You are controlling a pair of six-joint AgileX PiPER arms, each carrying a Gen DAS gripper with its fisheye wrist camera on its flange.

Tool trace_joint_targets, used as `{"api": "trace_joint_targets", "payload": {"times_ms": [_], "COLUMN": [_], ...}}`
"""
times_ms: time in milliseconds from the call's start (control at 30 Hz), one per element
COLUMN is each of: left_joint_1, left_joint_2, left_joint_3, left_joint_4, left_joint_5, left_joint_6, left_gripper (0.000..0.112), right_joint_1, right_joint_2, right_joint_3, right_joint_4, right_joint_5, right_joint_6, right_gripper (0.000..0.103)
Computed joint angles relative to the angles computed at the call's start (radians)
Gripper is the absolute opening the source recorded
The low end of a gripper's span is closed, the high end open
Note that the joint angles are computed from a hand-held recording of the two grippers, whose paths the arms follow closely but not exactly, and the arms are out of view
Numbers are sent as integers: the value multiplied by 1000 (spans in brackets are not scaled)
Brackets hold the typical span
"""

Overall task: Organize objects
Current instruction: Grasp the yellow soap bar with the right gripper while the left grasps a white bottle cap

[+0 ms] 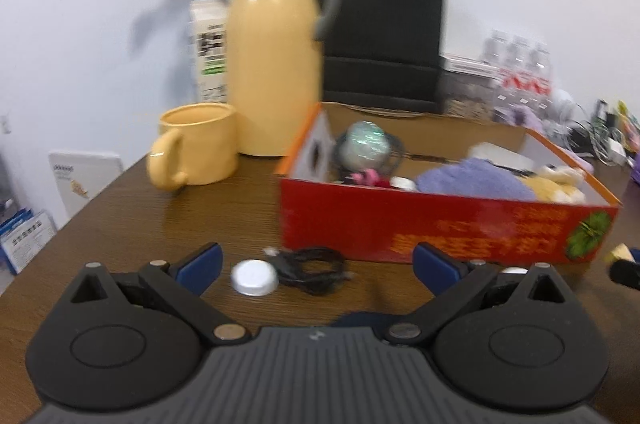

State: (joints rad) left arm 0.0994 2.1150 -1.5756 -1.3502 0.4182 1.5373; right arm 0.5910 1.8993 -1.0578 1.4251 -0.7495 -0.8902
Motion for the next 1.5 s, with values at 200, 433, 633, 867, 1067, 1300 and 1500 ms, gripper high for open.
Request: {"api": "trace_joint_targets", "payload": {"times_ms": [200, 433, 633, 867, 1067, 1300, 1500], "left_joint_1": [3, -1, 3, 32, 34, 31, 33], "left_joint_2": [124, 241, 241, 207, 255, 288, 299], "left_joint_3": [-236, -448, -449, -394, -490, -536, -540], "left_joint_4": [475, 673, 686, 653, 840, 838, 721], "left_joint_5": [67, 181, 179, 124, 150, 179, 187], "left_joint_6": [-486, -688, -703, -650, -844, -829, -699], "left_gripper": [103, 103, 103, 103, 100, 95, 53], "right_joint_1": [3, 5, 6, 5, 6, 6, 7], "right_joint_2": [-7, -10, -11, -12, -14, -14, -8], "right_joint_3": [12, 17, 18, 19, 21, 17, 8], "right_joint_4": [-22, -32, -33, -35, -33, -21, -2], "right_joint_5": [0, 2, 0, 2, 2, 5, 6], "right_joint_6": [24, 38, 39, 42, 40, 25, 5], "right_gripper": [29, 29, 29, 29, 29, 29, 29]}}
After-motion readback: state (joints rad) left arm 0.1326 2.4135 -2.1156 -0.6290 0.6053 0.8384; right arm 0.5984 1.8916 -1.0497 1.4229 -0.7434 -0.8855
